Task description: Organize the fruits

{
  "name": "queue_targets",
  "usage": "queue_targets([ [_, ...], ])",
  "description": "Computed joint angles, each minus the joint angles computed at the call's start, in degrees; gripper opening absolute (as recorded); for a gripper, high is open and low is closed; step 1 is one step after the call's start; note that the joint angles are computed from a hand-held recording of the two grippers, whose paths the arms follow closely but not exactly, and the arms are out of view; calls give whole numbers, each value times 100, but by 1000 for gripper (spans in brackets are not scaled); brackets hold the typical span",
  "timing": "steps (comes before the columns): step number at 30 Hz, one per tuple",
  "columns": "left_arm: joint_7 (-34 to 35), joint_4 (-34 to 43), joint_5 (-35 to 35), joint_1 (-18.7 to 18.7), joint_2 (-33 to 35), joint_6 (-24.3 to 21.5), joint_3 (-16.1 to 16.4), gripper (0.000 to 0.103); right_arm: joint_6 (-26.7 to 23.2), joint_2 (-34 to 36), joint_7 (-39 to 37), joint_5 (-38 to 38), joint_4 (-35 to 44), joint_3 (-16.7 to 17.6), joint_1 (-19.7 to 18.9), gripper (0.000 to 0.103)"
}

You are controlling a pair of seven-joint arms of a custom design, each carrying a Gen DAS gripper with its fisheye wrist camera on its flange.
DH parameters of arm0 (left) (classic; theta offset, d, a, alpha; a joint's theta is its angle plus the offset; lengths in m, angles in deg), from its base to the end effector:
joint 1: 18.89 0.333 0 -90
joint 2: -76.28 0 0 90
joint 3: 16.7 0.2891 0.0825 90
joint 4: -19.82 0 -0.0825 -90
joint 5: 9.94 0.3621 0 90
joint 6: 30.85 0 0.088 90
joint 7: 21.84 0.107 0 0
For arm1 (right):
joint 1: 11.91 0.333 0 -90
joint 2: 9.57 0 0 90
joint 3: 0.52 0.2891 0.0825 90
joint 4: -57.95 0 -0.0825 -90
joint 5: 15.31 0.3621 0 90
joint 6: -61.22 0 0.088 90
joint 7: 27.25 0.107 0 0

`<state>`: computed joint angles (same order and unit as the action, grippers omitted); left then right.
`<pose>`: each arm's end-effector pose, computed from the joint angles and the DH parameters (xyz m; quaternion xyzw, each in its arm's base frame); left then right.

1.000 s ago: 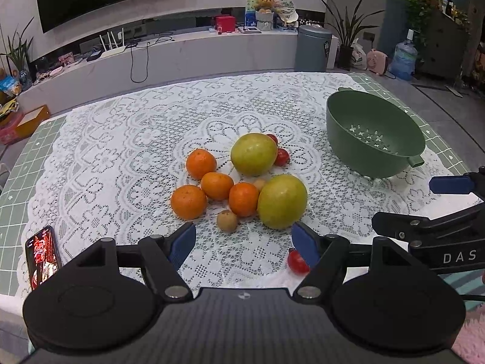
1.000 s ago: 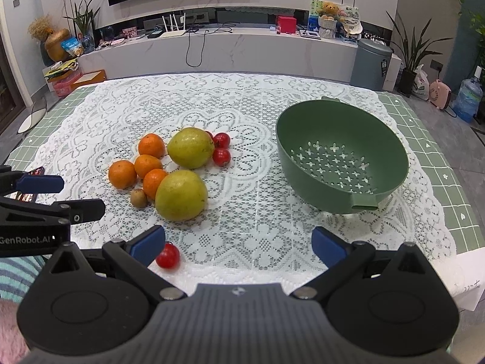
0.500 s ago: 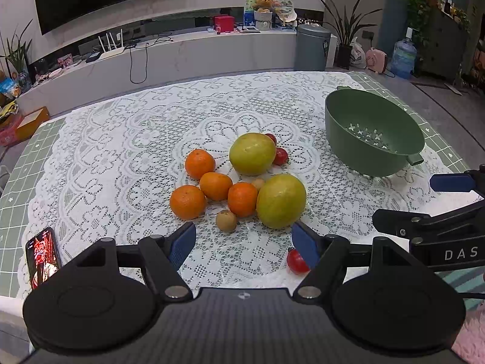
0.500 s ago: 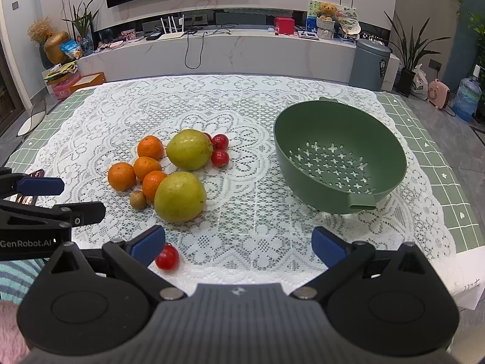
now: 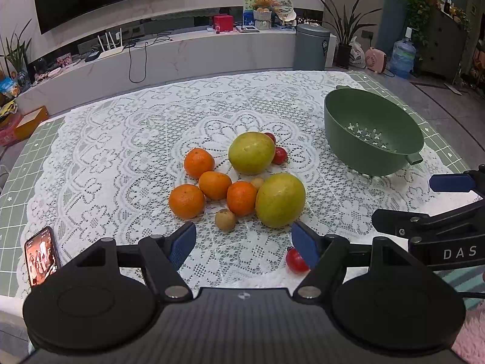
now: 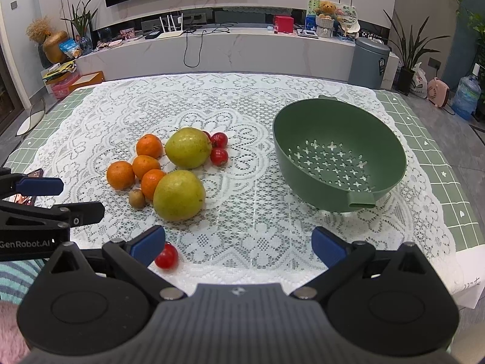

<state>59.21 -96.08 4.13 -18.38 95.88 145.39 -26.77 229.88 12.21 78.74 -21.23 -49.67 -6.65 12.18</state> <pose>0.6115 -0.1153 0.3560 -0.5861 0.7300 -0.2702 0.2250 0.6156 0.2137 0.3783 -0.7134 0.6136 -0.1965 0.2756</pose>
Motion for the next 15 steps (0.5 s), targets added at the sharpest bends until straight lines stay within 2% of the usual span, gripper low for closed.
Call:
queue_targets([
  [15,-51,-10,35,-25,12,-10,-1,84,-141,19,18,-26,64,16,-5,99],
])
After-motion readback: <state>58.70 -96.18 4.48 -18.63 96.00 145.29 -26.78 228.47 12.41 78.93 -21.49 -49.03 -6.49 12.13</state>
